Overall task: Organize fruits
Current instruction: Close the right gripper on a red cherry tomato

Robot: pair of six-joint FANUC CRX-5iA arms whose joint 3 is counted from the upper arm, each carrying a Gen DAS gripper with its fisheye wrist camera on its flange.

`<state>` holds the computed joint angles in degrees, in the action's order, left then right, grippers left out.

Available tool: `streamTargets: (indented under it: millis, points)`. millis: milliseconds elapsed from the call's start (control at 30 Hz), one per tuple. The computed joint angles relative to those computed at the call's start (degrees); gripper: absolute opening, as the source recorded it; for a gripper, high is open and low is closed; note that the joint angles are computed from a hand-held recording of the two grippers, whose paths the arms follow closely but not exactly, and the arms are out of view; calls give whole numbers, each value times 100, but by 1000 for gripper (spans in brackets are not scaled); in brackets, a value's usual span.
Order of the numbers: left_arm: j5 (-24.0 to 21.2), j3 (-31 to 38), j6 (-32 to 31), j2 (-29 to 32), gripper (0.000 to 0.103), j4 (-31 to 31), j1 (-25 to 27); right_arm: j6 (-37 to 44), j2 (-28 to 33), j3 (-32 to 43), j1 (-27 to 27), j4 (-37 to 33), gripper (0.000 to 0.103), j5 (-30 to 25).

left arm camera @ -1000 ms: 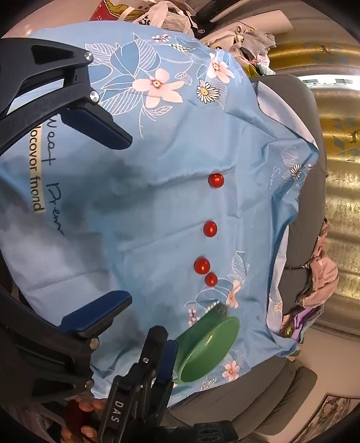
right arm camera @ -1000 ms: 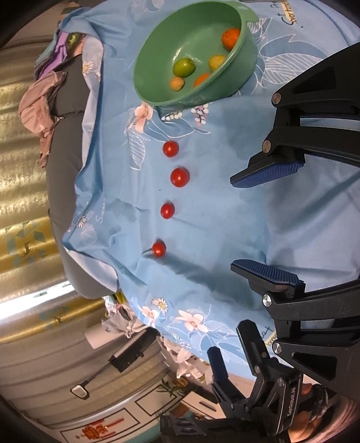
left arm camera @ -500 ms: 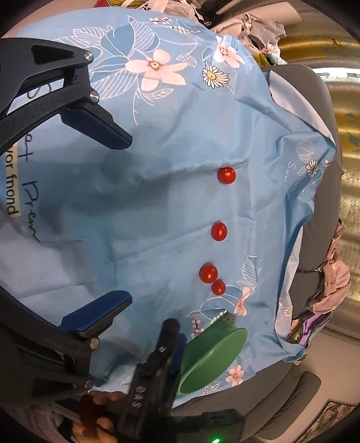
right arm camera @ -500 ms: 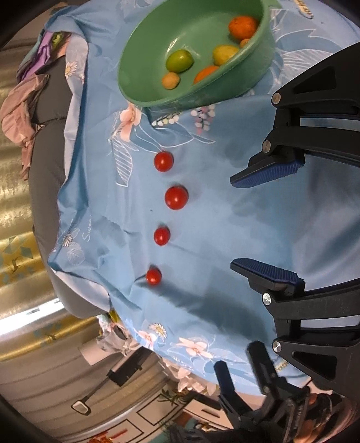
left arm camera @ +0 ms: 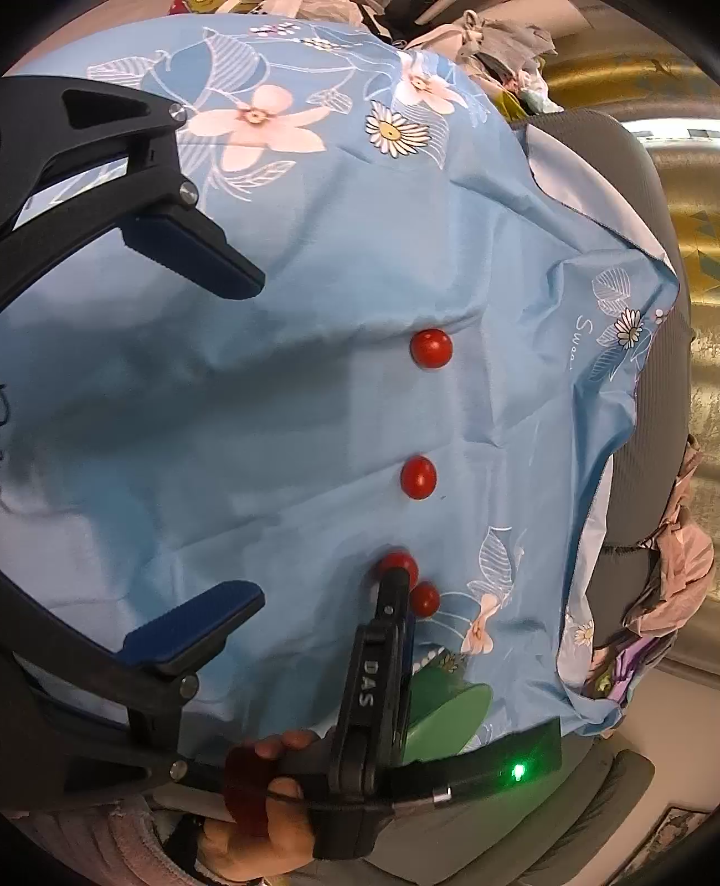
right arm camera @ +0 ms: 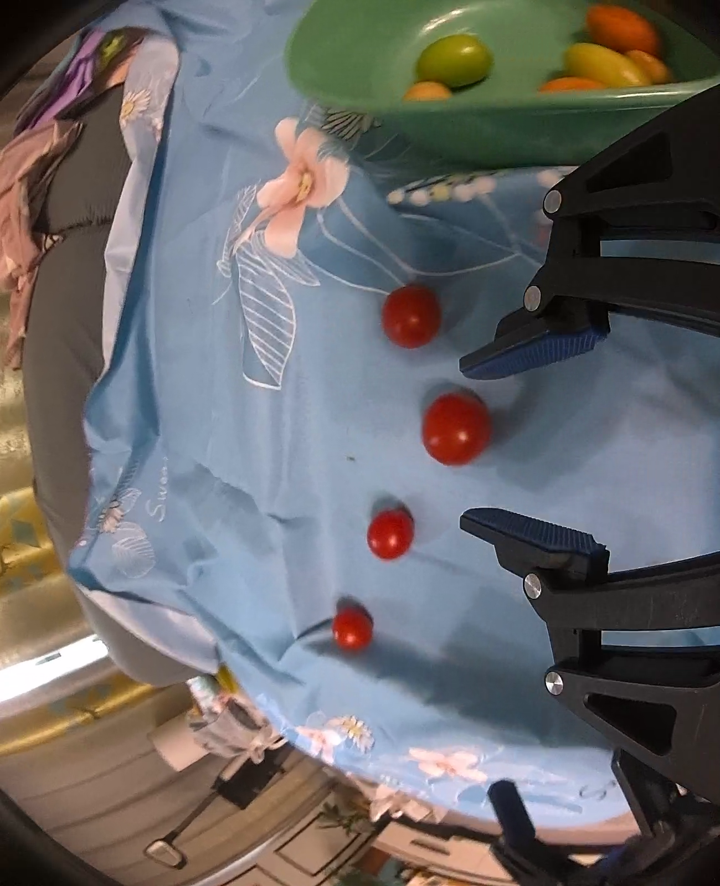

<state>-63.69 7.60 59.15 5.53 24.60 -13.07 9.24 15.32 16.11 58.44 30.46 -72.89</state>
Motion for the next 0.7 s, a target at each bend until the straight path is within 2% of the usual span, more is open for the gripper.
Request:
streamTargets:
  millis: [67,200,367,600,700]
  points:
    - [-2,94,46,91,102,-31,-31,178,81,98,-77,-62,47,-16]
    - [-18,282,98,264,102,-95,-103,567,278,319,-182,-188,34,-153]
    - [-34,587,170,516,101,-186,-213,662,230,209,-241,-247,32,59]
    - [-295,1369,295,1085,101,-267,-403,-199,-375,-617,-224,300,32,840]
    - [-518,1888,502,1456,98,-486,-564,-597,-602,-938,-133,629,32,958]
